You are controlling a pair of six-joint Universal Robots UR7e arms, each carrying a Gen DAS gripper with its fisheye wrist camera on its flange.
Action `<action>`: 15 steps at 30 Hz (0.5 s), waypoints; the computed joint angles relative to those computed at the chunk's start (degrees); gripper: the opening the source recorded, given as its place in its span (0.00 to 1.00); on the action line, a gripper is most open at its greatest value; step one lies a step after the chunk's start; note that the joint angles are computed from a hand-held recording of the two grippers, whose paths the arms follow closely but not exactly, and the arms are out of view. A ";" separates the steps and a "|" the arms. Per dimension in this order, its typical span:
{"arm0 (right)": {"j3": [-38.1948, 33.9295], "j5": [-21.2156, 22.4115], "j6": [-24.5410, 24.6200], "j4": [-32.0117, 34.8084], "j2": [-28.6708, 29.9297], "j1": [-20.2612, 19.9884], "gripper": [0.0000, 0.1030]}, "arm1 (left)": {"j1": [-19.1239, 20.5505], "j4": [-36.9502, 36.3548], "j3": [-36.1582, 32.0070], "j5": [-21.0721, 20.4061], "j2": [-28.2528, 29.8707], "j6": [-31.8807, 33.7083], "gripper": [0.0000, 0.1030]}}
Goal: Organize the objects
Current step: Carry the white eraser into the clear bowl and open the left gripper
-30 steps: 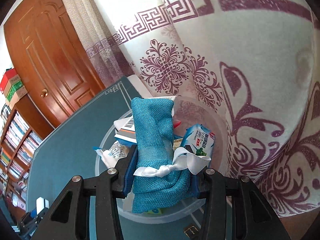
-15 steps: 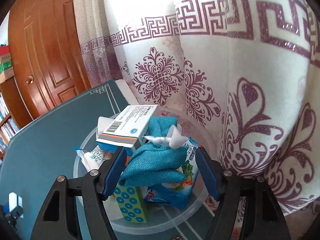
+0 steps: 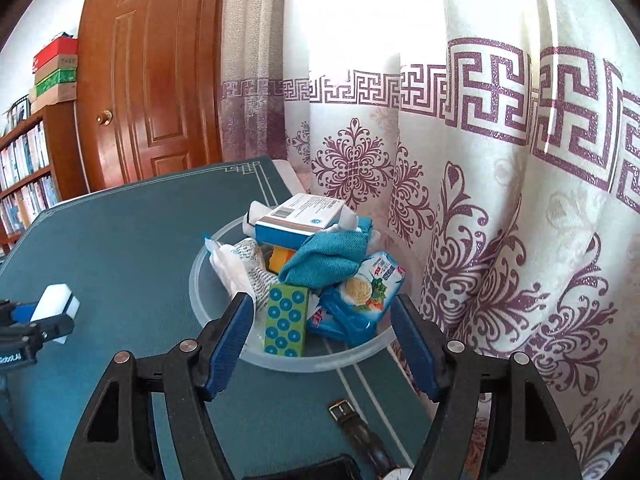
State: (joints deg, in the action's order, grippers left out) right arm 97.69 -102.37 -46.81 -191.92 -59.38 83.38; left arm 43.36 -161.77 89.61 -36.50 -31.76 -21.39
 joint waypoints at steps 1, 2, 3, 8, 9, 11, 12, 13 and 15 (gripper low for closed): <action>0.45 0.49 0.14 0.69 -0.44 -0.28 0.70 | 0.03 -0.09 -1.12 -0.87 0.68 0.88 0.53; 0.97 0.98 0.35 1.29 -0.95 -0.56 0.70 | 0.08 -0.23 -2.25 -1.86 1.34 1.84 0.53; 1.42 1.39 0.70 1.56 -1.34 -0.78 0.70 | 0.15 -0.47 -3.43 -2.94 2.02 2.87 0.53; 1.92 3.32 1.57 3.53 -2.68 -1.87 0.70 | 0.42 -0.59 -9.90 -7.23 5.66 7.09 0.53; 2.03 3.70 1.63 3.84 -2.95 -2.04 0.70 | 0.46 -0.55 -11.46 -7.95 6.56 7.88 0.53; 2.20 4.48 1.71 4.17 -3.39 -2.32 0.70 | 0.60 -0.15 -14.59 -9.55 8.26 9.31 0.53; 2.29 4.92 1.95 4.24 -3.59 -2.52 0.70 | 0.65 0.14 -15.96 -10.27 8.98 10.01 0.53; 2.29 5.36 2.30 4.46 -3.77 -2.70 0.70 | 0.74 0.57 -17.56 -10.88 9.87 10.76 0.53; 2.23 6.04 3.23 5.10 -4.09 -3.05 0.70 | 0.91 1.78 -20.95 -11.89 11.80 12.09 0.53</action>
